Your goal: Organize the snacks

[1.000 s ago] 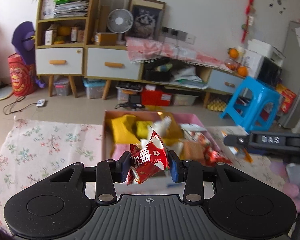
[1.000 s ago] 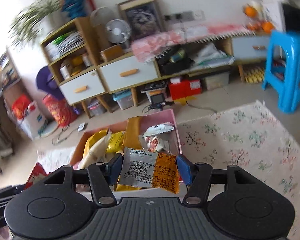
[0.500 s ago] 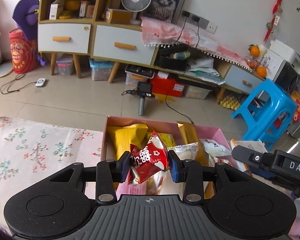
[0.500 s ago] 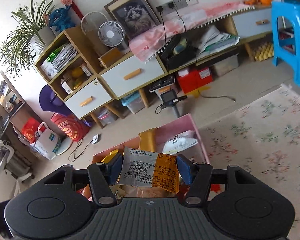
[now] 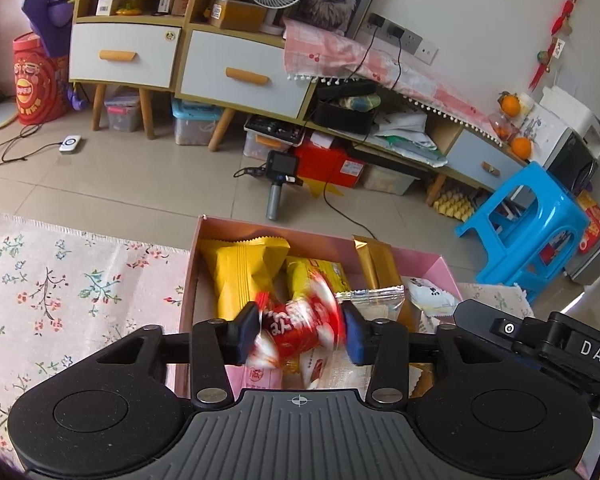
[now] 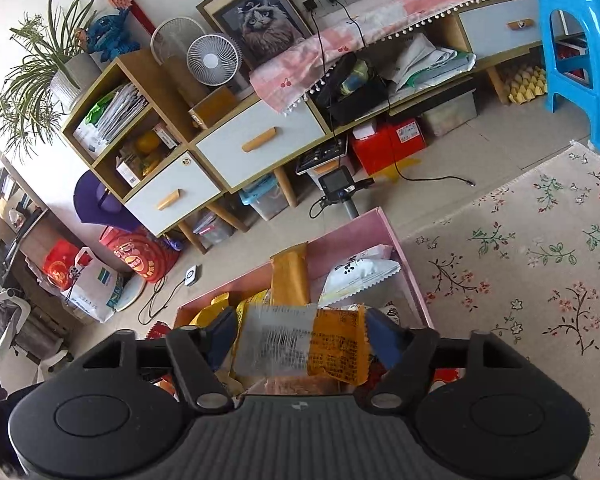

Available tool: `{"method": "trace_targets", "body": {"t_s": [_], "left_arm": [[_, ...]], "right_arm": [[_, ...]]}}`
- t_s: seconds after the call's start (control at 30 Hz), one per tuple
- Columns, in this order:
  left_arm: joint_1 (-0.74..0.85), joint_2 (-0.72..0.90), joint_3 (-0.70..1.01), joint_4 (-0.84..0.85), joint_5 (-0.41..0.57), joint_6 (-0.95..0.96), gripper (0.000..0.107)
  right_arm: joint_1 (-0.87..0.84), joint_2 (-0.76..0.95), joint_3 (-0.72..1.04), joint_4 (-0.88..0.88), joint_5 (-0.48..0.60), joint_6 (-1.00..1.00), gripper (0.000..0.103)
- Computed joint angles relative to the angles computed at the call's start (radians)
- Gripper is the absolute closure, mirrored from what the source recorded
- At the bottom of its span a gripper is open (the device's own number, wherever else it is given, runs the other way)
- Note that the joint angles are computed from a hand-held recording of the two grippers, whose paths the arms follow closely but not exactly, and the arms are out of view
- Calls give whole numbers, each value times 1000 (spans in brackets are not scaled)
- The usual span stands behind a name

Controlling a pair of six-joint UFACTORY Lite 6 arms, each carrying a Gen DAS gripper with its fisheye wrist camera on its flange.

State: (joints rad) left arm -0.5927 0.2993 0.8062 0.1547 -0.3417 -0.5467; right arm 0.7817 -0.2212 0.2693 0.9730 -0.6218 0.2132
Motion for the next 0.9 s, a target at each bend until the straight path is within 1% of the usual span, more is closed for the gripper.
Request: {"method": "trace_targets", "body": {"t_s": [0.07,0.13,0.3,0.53,0.67,0.77,0.9], "left_arm": [[-1,-14,-17,-21,-11,11,51],[-5,-28,-30,-52,-15,38,37],[-21,-87,-86,-127,-26,123,30],[-34,-225,-207,-183,-41,193,23],[-53,-321,-300,-261,-44,281,19],[-64,-392,-364,-328,-37,349,18],[-75,-506,-453,-413,-13,418,15]], "right_arm": [[1,-6,1,11,5,-9,36],[4,-8,6,28,11,-24,34],[25,-50,5,124,25,-119,30],[91,-178,-24,395,-6,-398,22],[157,-259,-46,598,-63,-595,21],[212,-327,-65,726,-116,-696,17],[321,-405,-79,882,-218,-793,16]]}}
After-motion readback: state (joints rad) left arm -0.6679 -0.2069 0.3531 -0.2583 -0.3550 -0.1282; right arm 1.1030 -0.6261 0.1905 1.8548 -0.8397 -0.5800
